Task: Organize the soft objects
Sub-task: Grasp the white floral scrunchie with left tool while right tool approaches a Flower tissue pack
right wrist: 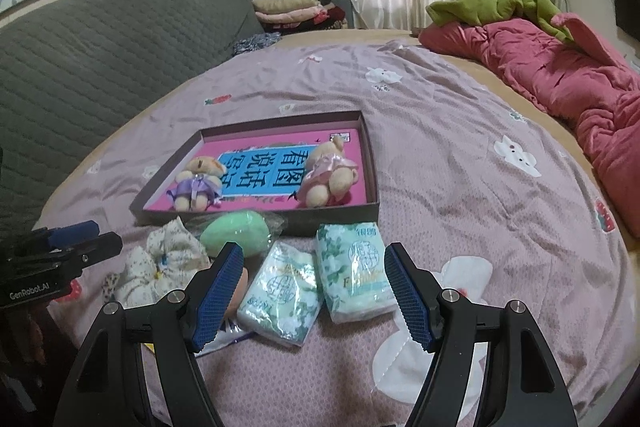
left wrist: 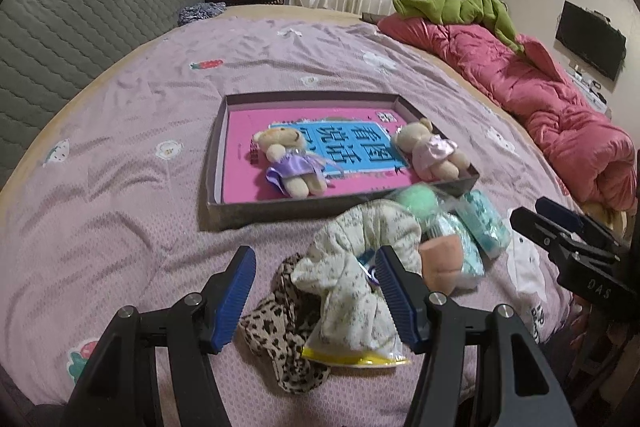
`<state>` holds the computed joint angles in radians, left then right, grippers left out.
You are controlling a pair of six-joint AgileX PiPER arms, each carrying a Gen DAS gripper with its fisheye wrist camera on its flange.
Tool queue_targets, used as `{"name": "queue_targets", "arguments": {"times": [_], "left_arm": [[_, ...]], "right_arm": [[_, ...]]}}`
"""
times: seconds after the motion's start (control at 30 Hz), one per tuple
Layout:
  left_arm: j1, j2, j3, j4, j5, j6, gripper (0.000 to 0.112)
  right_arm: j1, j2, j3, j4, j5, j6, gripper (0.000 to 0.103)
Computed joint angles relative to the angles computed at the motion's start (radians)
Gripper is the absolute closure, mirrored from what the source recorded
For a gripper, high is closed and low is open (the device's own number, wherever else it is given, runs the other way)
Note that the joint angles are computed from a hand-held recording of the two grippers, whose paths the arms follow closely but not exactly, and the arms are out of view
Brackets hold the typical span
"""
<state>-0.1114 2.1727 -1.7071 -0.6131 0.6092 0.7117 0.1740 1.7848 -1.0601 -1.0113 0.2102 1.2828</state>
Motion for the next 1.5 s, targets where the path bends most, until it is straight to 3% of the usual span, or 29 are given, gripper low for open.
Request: {"name": "queue_targets", "arguments": {"times": [0.57, 0.8, 0.87, 1.03, 1.2, 1.37, 1.5], "left_arm": [[-0.004, 0.072, -0.061, 0.029, 0.074, -0.04, 0.05], [-0.009, 0.111, -0.104, 0.041, 0.094, -0.056, 0.05], [-0.009, 0.121, -0.119, 0.042, 0.105, -0.057, 0.054], [-0.011, 0.137, -0.136, 0.018, 0.12, -0.021, 0.076], [-0.014, 0.149, -0.152, -0.006, 0.144, 0.008, 0.088], [-0.018, 0.137, -0.127, -0.02, 0.09, 0.019, 0.095], [-0.008, 0.156, -0.161, -0.031, 0.119, 0.01, 0.098]], "right_arm": [[-0.017, 0.004, 0.008, 0.05, 0.0, -0.043, 0.028], [-0.024, 0.038, -0.015, 0.136, 0.012, -0.122, 0.028], [-0.027, 0.05, -0.024, 0.163, 0.015, -0.149, 0.028], [-0.03, 0.078, -0.051, 0.205, 0.022, -0.19, 0.028], [-0.045, 0.092, -0.061, 0.239, 0.018, -0.219, 0.028], [-0.07, 0.116, -0.082, 0.392, 0.031, -0.357, 0.028], [-0.083, 0.144, -0.108, 0.468, 0.044, -0.43, 0.028]]}}
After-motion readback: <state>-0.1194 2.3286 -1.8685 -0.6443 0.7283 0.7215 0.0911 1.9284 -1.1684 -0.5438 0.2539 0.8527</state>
